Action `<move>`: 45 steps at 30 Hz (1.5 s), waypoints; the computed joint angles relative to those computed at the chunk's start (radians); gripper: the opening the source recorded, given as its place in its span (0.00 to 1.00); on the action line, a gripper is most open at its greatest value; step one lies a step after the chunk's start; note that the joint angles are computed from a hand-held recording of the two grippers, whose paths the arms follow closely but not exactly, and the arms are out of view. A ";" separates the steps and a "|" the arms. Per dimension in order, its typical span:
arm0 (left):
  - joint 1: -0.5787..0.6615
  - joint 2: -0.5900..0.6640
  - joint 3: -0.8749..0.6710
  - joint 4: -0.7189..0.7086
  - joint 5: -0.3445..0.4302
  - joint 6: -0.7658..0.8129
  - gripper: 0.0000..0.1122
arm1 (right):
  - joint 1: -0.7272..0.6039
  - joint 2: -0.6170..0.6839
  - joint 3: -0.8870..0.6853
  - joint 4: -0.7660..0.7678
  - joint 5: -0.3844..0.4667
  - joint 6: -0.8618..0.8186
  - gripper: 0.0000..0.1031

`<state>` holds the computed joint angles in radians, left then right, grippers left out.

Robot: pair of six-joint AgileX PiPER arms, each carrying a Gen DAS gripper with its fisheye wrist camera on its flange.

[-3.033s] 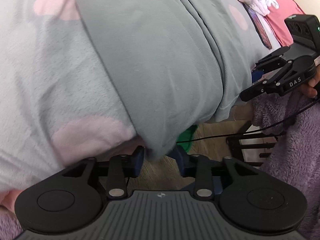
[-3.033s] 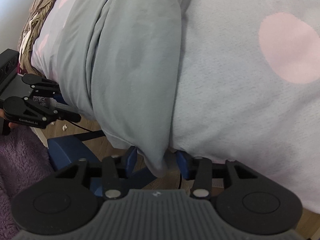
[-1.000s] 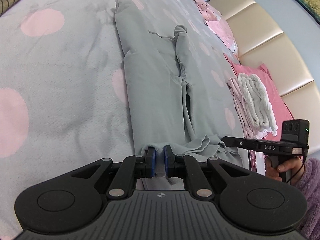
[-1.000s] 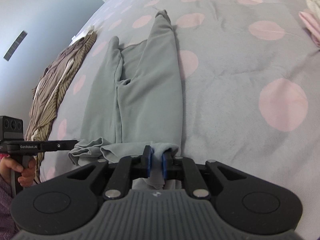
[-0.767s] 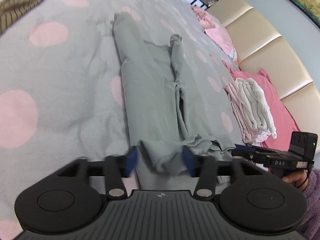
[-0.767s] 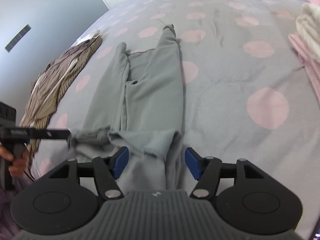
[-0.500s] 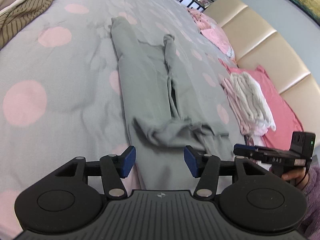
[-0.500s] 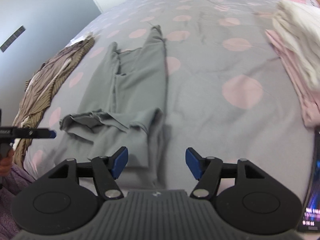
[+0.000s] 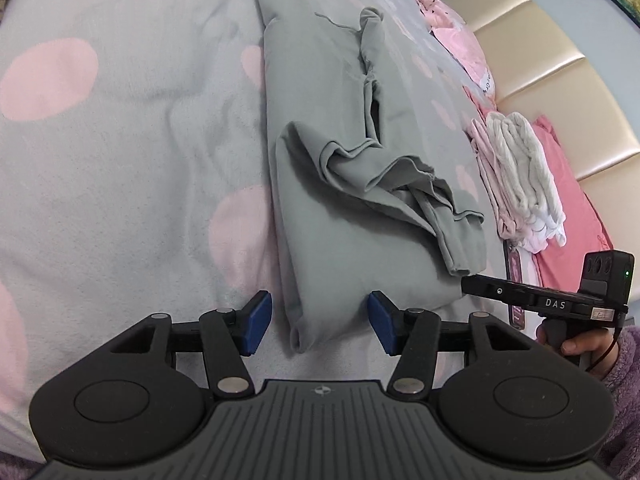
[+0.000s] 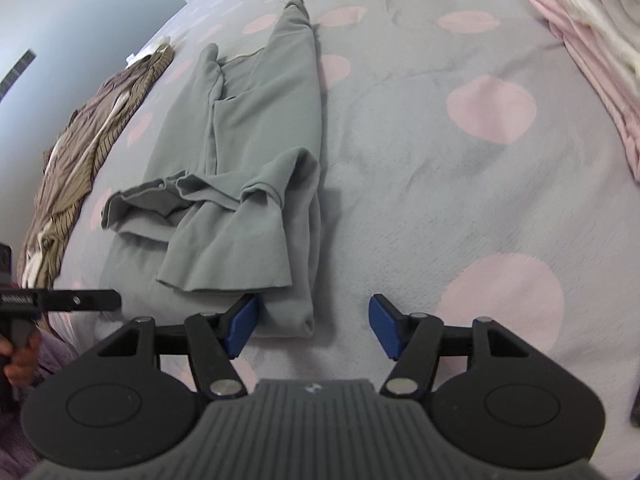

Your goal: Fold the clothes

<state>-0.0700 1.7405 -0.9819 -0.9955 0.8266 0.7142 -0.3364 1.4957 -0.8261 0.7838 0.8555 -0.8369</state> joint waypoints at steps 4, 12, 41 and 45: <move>0.005 0.009 0.012 -0.051 -0.016 0.002 0.46 | -0.030 0.020 -0.004 0.037 0.028 -0.005 0.62; -0.066 -0.004 0.008 0.027 -0.099 -0.025 0.45 | 0.016 0.040 -0.011 0.029 0.022 -0.018 0.30; -0.032 -0.059 -0.105 0.363 0.091 -0.258 0.16 | 0.086 -0.049 0.051 -0.016 0.209 0.115 0.19; -0.027 -0.066 -0.098 0.369 0.091 -0.268 0.21 | 0.113 -0.072 0.053 -0.047 0.182 0.129 0.30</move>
<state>-0.0969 1.6741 -1.0801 -0.6266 0.9181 0.4463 -0.2233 1.4241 -0.7734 0.7367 1.0370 -0.7081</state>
